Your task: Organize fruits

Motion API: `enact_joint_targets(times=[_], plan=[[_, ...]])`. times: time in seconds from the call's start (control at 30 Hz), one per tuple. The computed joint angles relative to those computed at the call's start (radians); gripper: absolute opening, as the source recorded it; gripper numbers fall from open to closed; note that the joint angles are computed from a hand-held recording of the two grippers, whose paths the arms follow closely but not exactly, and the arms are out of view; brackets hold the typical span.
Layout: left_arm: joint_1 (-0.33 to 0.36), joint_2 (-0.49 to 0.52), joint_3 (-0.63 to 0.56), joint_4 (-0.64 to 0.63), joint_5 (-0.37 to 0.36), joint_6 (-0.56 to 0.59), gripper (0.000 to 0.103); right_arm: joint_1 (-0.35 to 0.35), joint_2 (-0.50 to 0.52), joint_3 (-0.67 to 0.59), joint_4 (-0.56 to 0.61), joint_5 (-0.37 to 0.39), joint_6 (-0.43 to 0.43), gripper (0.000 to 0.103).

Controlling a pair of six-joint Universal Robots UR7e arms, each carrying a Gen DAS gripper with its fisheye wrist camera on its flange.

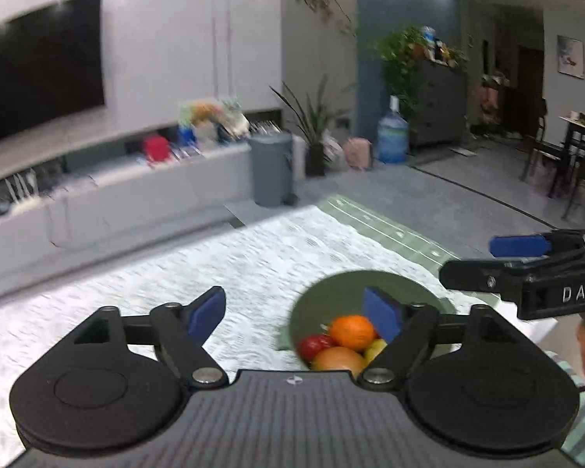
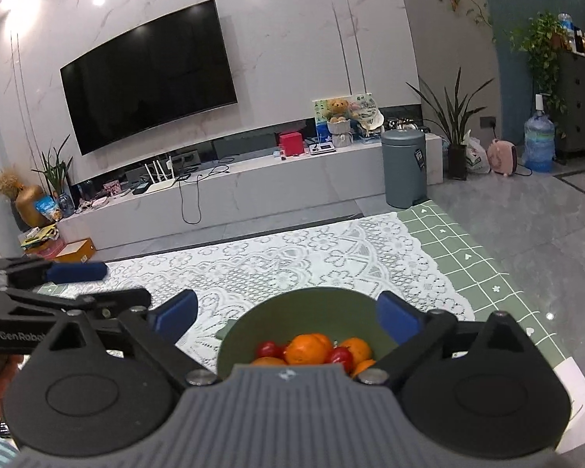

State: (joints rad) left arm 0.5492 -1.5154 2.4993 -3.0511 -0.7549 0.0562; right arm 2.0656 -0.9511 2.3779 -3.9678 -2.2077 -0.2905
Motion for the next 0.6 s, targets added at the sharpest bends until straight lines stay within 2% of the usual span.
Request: enact_joint_targets(times=[0.1,0.2,0.3,0.37,0.47,0.6], plan=[[-0.057,-0.023,0.045,-0.01,0.106,-0.043,0.103,0.052,0.072,-0.016,-0.073,-0.107,-0.027,0.099],[-0.084,-0.042,0.079,-0.008,0.177,-0.061,0.103,0.072,0.095,-0.002,-0.059,-0.14,0.004,0.099],[-0.105,-0.064,0.109,0.057,0.231,-0.154,0.103,0.085,0.113,0.012,-0.043,-0.169,0.065,0.099],[-0.115,-0.097,0.132,0.111,0.251,-0.244,0.103,0.092,0.135,0.022,-0.065,-0.173,0.085,0.099],[-0.107,-0.168,0.157,0.196,0.239,-0.35,0.103,0.112,0.184,0.015,-0.107,-0.211,0.057,0.099],[-0.089,-0.228,0.151,0.398,0.234,-0.484,0.103,0.113,0.232,0.009,-0.137,-0.229,0.034,0.099]])
